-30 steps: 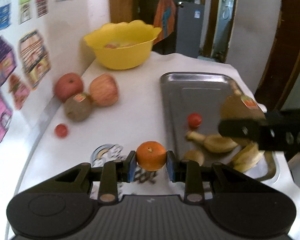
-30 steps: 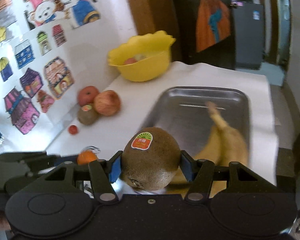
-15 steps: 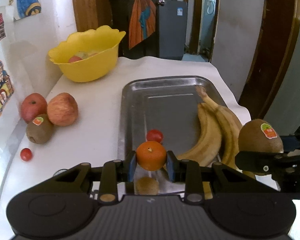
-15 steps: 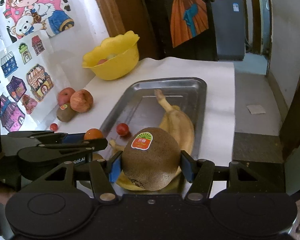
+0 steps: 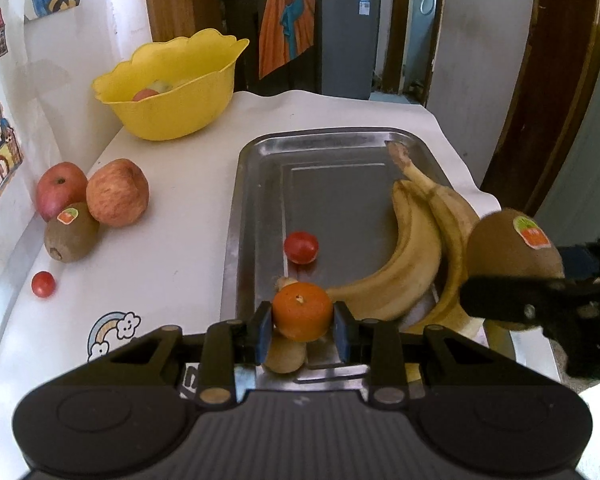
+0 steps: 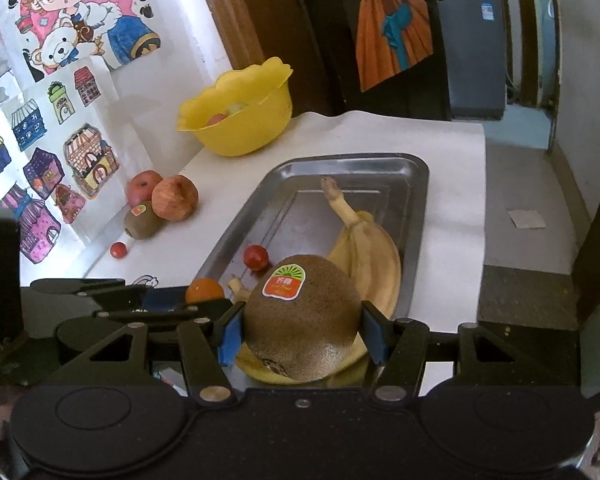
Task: Organize fruits
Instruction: 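Lower the orange and kiwi onto the tray and open both tools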
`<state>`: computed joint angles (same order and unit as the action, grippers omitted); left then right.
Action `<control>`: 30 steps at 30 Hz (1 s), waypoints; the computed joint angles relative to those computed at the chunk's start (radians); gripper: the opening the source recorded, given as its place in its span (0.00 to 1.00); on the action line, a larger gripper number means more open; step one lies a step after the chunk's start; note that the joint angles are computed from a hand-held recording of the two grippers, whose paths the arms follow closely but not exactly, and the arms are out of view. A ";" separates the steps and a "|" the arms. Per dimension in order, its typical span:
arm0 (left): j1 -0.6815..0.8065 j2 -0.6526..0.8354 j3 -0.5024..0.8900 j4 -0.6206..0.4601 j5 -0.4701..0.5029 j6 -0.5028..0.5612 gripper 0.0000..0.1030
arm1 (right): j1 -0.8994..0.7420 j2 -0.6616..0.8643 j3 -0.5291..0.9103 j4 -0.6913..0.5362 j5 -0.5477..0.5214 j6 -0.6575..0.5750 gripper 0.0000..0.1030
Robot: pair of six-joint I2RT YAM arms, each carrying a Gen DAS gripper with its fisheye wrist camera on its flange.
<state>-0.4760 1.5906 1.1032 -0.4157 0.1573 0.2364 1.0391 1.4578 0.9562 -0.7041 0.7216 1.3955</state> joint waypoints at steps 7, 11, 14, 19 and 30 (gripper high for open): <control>0.008 0.009 -0.010 0.029 0.008 0.015 0.33 | -0.071 0.011 -0.020 0.097 -0.030 -0.116 0.59; 0.008 0.007 -0.025 0.052 0.010 0.029 0.33 | -0.091 0.011 -0.029 0.117 -0.041 -0.143 0.59; 0.011 0.011 -0.022 0.054 0.016 0.034 0.34 | -0.100 0.010 -0.035 0.126 -0.048 -0.152 0.59; 0.009 0.021 -0.014 0.061 0.006 0.026 0.34 | -0.104 0.013 -0.036 0.135 -0.054 -0.154 0.59; 0.008 0.037 0.000 0.060 -0.003 0.027 0.34 | -0.111 0.026 -0.038 0.154 -0.066 -0.160 0.59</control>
<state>-0.4683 1.6277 1.1028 -0.3555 0.1543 0.2638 0.9281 1.4834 0.9180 -0.5504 0.6551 1.2359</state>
